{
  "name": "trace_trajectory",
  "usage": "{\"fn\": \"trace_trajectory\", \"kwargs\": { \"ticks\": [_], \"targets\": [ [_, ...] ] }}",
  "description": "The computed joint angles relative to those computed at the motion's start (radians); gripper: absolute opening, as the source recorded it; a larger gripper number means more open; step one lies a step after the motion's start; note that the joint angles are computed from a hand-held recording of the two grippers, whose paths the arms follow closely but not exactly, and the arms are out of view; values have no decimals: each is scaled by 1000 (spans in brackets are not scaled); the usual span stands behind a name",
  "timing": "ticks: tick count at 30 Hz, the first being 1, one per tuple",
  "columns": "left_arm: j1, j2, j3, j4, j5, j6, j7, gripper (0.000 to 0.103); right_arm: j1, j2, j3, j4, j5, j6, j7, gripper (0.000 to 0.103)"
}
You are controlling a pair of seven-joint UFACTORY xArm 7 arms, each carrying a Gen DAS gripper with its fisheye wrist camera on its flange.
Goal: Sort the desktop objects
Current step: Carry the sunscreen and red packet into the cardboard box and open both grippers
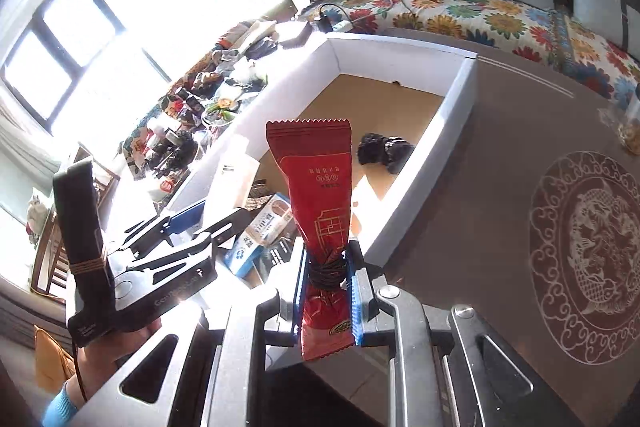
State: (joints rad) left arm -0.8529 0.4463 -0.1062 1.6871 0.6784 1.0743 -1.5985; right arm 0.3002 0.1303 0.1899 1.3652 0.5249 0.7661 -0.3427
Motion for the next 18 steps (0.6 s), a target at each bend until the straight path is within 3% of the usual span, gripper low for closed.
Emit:
{"fn": "trace_trajectory", "kwargs": {
  "ticks": [3, 5, 6, 7, 8, 10, 13, 16, 18],
  "targets": [
    [44, -35, -16, -120, -77, -72, -44, 50, 50, 84, 40, 35, -3, -33, 28, 20],
    [52, -52, -23, -162, -90, -88, -50, 53, 66, 140, 58, 57, -1, -31, 34, 30],
    [47, -59, -23, -168, -78, -76, -50, 56, 75, 159, 57, 59, -26, -30, 46, 52],
    [41, -63, -24, -166, -60, -58, -44, 72, 92, 161, 51, 51, -68, -49, 70, 71],
    [29, -69, -23, -161, -32, -32, -45, 89, 106, 151, 44, 28, -111, -89, 89, 79],
    [-5, -71, -19, -122, 33, 66, -63, 98, 94, 130, 50, -3, -124, -125, 64, 84],
    [-38, -61, -23, -71, 97, 167, -96, 99, 92, 97, 31, -32, -198, -171, 70, 86],
    [-73, -1, -20, 49, 108, 305, -114, 99, 84, 59, 12, -54, -275, -205, 83, 96],
    [-93, 40, -13, 122, 109, 362, -103, 99, 74, 48, 7, -60, -300, -214, 84, 97]
  ]
}}
